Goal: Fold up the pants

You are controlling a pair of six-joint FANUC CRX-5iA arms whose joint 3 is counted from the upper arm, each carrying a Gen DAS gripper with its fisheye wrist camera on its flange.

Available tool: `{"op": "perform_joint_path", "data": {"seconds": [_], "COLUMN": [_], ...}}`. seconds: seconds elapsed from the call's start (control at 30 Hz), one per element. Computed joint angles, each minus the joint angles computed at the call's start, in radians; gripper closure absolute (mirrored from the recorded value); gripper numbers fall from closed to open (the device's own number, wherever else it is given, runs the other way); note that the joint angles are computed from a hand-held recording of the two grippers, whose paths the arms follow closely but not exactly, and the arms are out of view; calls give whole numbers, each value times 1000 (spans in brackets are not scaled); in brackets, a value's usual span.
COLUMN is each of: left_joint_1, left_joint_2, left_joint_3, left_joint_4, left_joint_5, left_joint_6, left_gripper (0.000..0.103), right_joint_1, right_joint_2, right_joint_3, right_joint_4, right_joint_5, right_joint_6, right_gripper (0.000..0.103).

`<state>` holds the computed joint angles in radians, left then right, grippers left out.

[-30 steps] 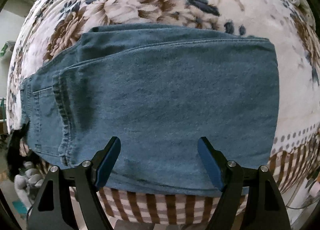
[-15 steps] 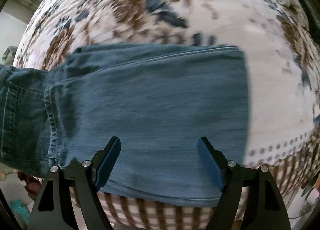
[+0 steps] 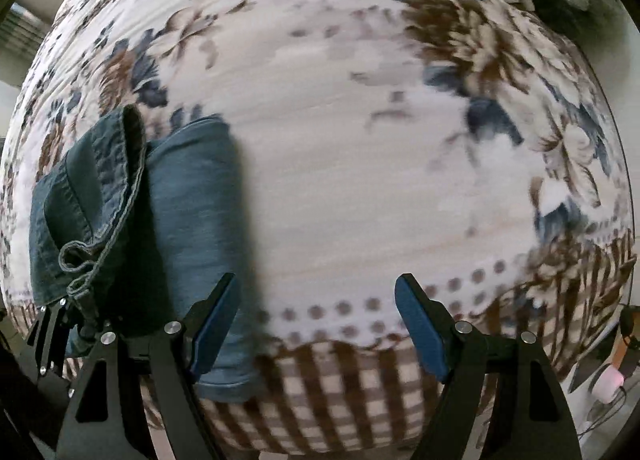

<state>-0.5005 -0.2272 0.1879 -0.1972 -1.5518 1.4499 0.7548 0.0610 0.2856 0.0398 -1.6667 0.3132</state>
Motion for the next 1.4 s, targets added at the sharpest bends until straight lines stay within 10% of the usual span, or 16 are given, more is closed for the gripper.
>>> {"op": "perform_joint_path", "data": {"seconds": [0.17, 0.3, 0.6, 0.83, 1.0, 1.17, 1.4], "left_joint_1": [-135, -138, -270, 8, 82, 144, 311], "left_joint_2": [44, 31, -38, -59, -62, -49, -7], "left_joint_3": [101, 177, 229, 126, 106, 136, 221], "left_joint_4": [-161, -158, -672, -590, -544, -452, -235], "left_joint_5": [-106, -120, -213, -208, -221, -248, -245], "left_joint_6": [65, 78, 48, -30, -29, -13, -14], "left_gripper": [67, 11, 2, 2, 2, 2, 2], "right_joint_1": [-22, -46, -142, -136, -64, -42, 51], "right_joint_2": [-32, -60, -17, 179, 218, 148, -64], "right_joint_3": [-18, -5, 66, 170, 248, 160, 43], "right_joint_4": [-23, -46, -331, -400, -331, -283, -34], "right_joint_5": [18, 44, 277, 235, 202, 292, 204], "right_joint_6": [12, 44, 178, 224, 253, 152, 25], "right_gripper": [22, 22, 21, 16, 50, 82, 86]}}
